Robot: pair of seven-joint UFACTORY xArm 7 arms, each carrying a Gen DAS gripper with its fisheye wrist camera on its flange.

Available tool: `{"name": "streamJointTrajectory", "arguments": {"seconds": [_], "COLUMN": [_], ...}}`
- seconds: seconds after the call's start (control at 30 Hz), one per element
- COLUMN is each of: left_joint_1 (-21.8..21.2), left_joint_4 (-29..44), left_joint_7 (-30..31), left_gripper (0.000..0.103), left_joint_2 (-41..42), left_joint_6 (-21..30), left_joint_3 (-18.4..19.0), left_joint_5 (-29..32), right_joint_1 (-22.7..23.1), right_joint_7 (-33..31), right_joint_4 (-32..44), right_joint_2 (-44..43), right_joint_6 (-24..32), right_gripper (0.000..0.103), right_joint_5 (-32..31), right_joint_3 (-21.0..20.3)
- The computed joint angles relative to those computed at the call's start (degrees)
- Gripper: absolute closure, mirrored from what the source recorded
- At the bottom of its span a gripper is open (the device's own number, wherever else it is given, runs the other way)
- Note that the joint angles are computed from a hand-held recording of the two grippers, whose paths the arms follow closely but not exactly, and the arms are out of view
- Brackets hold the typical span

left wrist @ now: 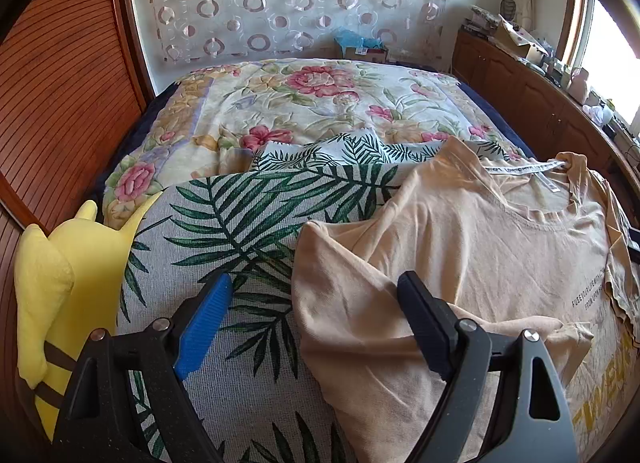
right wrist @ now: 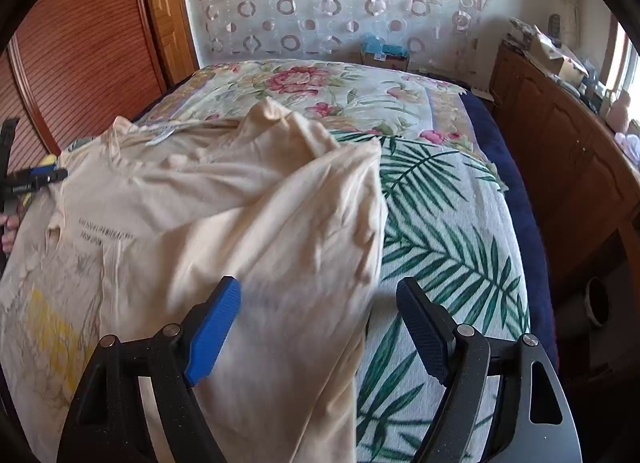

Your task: Fold small clothes

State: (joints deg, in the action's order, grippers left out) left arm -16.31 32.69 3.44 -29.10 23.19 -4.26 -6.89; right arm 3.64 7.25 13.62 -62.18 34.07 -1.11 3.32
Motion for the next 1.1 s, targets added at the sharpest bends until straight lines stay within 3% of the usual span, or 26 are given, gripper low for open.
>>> {"name": "streamJointTrajectory", "arguments": {"seconds": [0.1,0.3,0.4,0.47,0.6,0.63,0.67,0.7,0.9,1.1], "left_joint_1": [0.0,-1.66,-3.17,-4.35,-4.87,-5.59,-6.15,-6.36,-6.69,-7.64], "left_joint_4": [-0.01,-0.09,0.35,1.04,2.85,3.69,4.23,4.22,-1.88,-7.23], "left_joint_7": [0.05,2.07,4.9,6.88,9.01,10.15,11.24,12.05,11.38,8.02], "left_gripper": [0.018,0.018,0.034,0.051,0.073,0.086,0.095,0.095,0.097,0.097], "left_joint_2": [0.03,0.11,0.42,0.83,2.34,2.64,2.66,2.04,-11.77,-29.95], "left_joint_6": [-0.03,-0.32,-0.06,0.35,1.18,2.57,3.7,4.36,3.87,10.11], "left_joint_3": [0.08,1.39,2.19,3.17,3.79,4.7,5.31,5.26,3.06,2.43], "left_joint_5": [0.09,-1.14,-2.45,-4.15,-6.49,-8.03,-9.58,-10.56,-11.63,-9.91], "right_joint_1": [-0.96,-2.09,-1.79,-1.31,0.11,0.65,0.83,0.62,1.54,3.46], "right_joint_7": [-1.44,-5.04,-7.39,-8.84,-11.76,-12.48,-12.81,-12.83,-11.67,-8.39], "right_joint_4": [2.22,8.57,9.64,9.67,9.22,9.27,9.35,9.29,5.16,0.82], "right_joint_2": [4.02,17.2,19.6,20.33,20.57,20.46,20.44,20.22,8.03,-13.12], "right_joint_6": [-3.23,-6.82,-8.55,-9.81,-11.17,-10.83,-10.56,-10.61,-10.85,0.58], "right_gripper": [0.022,0.033,0.04,0.05,0.081,0.091,0.093,0.095,0.096,0.096], "right_joint_5": [-0.51,0.09,0.22,0.32,1.63,2.14,2.49,2.58,3.79,3.19], "right_joint_3": [-1.46,-4.28,-4.41,-4.29,-5.02,-5.36,-5.28,-4.9,-3.02,0.39]}}
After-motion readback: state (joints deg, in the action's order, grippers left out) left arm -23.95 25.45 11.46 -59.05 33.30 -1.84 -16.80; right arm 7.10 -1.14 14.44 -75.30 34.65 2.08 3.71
